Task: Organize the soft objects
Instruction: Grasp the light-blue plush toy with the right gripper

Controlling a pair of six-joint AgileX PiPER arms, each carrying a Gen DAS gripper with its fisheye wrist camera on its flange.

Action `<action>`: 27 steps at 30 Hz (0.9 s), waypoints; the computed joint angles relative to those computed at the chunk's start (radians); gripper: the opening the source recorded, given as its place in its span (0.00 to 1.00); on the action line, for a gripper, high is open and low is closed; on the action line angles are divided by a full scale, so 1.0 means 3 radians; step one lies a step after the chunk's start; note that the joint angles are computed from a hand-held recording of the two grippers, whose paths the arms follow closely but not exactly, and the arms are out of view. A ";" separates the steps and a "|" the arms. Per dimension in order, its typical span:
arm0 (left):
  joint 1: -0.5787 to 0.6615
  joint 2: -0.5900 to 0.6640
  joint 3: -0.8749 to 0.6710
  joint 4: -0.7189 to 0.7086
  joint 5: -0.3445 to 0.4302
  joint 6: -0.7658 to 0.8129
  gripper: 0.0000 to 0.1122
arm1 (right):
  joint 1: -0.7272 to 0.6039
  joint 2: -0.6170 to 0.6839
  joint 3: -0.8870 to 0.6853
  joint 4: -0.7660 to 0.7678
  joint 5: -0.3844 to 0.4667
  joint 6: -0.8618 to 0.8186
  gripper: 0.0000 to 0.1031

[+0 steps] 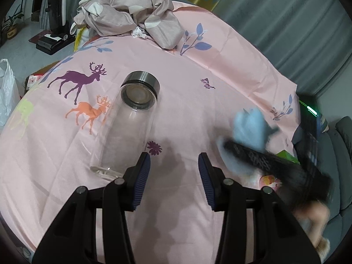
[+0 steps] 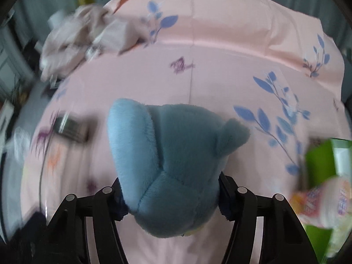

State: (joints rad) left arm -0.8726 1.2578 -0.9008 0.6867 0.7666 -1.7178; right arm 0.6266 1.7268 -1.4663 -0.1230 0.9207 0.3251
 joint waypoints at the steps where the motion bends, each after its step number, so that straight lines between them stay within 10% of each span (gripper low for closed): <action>1: -0.0014 0.0012 -0.0008 0.0005 0.0013 -0.0007 0.38 | 0.0003 -0.0146 0.0129 0.0052 0.0069 -0.0120 0.62; 10: -0.0151 0.0154 -0.0097 -0.0043 0.0079 0.0016 0.39 | -0.0027 -0.0882 0.1276 0.0324 0.0029 -0.0369 0.66; 27: -0.0238 0.0118 -0.0046 -0.0126 -0.0306 0.0024 0.68 | -0.0677 -0.1609 0.1518 0.1112 -0.0125 -0.1038 0.84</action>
State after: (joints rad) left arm -0.9440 1.2933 -0.9147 0.6490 0.6747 -1.7105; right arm 0.4235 1.2440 -1.0108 0.2106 0.8831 0.0138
